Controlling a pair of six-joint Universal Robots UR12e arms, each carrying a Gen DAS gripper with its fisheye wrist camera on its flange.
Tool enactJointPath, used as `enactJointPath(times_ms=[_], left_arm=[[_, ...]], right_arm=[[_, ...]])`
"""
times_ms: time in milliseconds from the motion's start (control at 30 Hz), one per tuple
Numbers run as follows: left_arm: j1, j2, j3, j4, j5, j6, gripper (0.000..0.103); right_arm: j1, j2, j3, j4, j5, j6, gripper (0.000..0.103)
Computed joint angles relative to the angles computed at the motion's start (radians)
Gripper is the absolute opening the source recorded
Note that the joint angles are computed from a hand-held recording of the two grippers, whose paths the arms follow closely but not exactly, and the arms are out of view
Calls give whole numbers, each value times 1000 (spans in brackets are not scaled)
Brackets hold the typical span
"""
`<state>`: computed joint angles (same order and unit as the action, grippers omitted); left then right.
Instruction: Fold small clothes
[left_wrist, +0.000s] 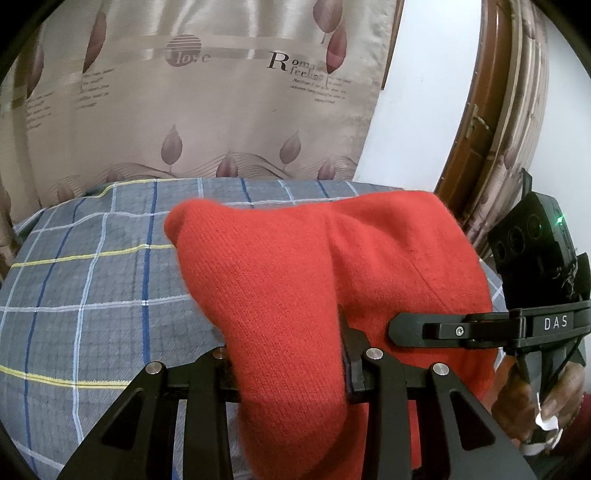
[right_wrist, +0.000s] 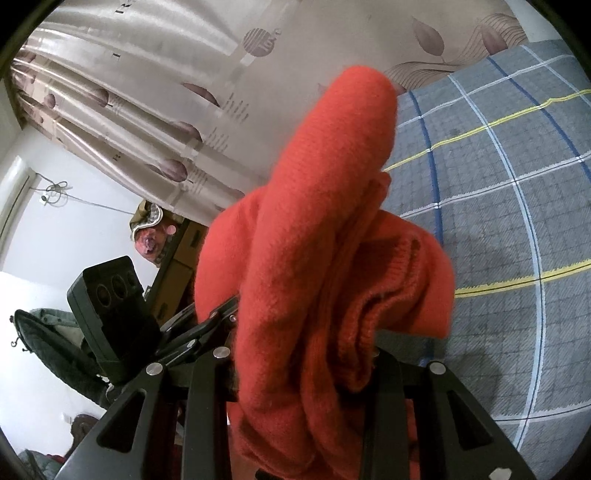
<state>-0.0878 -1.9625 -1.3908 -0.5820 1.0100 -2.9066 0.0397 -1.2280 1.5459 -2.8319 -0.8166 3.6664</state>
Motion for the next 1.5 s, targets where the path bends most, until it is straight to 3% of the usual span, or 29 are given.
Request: enactJointPath(times_ms=[733,1500], left_arm=[[16,12,-15,45,-8,-10,35],[10,-34,51,38,23,-12,35]], right_arm=[[-2,10,-19,-1,21,-52,30],[1,34,-46,-19,20,-54,30]])
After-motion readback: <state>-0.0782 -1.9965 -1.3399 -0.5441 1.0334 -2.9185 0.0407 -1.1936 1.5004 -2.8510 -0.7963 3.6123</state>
